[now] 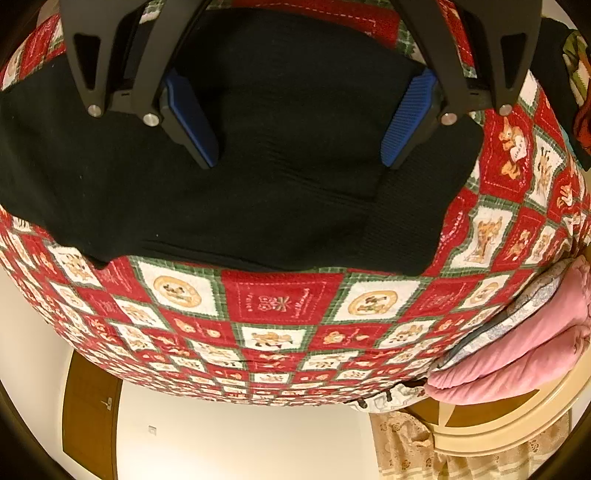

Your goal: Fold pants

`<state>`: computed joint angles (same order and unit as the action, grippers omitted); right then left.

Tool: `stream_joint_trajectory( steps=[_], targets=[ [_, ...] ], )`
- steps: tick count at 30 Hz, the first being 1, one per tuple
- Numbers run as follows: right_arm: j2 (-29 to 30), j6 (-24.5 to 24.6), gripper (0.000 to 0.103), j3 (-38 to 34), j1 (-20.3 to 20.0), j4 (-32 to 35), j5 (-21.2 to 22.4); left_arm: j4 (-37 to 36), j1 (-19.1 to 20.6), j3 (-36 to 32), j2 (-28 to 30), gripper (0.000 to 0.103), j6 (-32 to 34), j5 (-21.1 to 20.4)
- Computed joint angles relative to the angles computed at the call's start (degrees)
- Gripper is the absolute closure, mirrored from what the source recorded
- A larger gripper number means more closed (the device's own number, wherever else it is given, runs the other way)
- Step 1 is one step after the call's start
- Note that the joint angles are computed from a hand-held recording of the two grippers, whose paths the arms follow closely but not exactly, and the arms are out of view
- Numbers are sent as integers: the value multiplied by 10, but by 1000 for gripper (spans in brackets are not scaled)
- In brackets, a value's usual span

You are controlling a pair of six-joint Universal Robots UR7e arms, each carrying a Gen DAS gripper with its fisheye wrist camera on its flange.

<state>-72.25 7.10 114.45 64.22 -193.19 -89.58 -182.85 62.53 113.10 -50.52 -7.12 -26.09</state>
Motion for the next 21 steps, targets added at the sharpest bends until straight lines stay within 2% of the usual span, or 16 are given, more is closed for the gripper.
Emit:
stream_joint_trajectory(
  steps=[1,3,5,6,7,9,13,15,16,18,20,21],
  targets=[
    [-1,-3,69,-5,-1,8,3,4,-1,0,0,10,-3,1],
    [2,-8,69,-25,5,45,-22,9,-1,-1,0,10,-7,2],
    [6,-34,72,-36,15,45,-52,16,-1,-2,-1,10,-13,2],
    [12,-73,92,-46,30,42,-97,19,-2,-2,-1,10,-15,3],
    [14,-99,98,-50,38,38,-119,18,-2,-2,-1,10,-14,3],
    [16,-144,98,-49,44,10,-131,16,-2,-2,-1,10,-12,4],
    [19,-161,98,-48,36,-12,-148,17,-1,-3,-1,10,-12,3],
    [29,-172,97,-55,30,0,-163,14,-1,-3,0,10,-8,4],
    [32,-179,93,-52,27,-18,-159,14,-1,-3,0,9,-8,4],
    [35,-186,80,-53,31,-41,-188,18,-1,-4,-1,9,-8,4],
    [42,-172,79,-59,46,-73,-272,21,-1,-5,-2,9,-7,3],
    [41,-170,79,-53,51,-103,-296,21,-1,-5,-3,9,-5,2]
  ],
)
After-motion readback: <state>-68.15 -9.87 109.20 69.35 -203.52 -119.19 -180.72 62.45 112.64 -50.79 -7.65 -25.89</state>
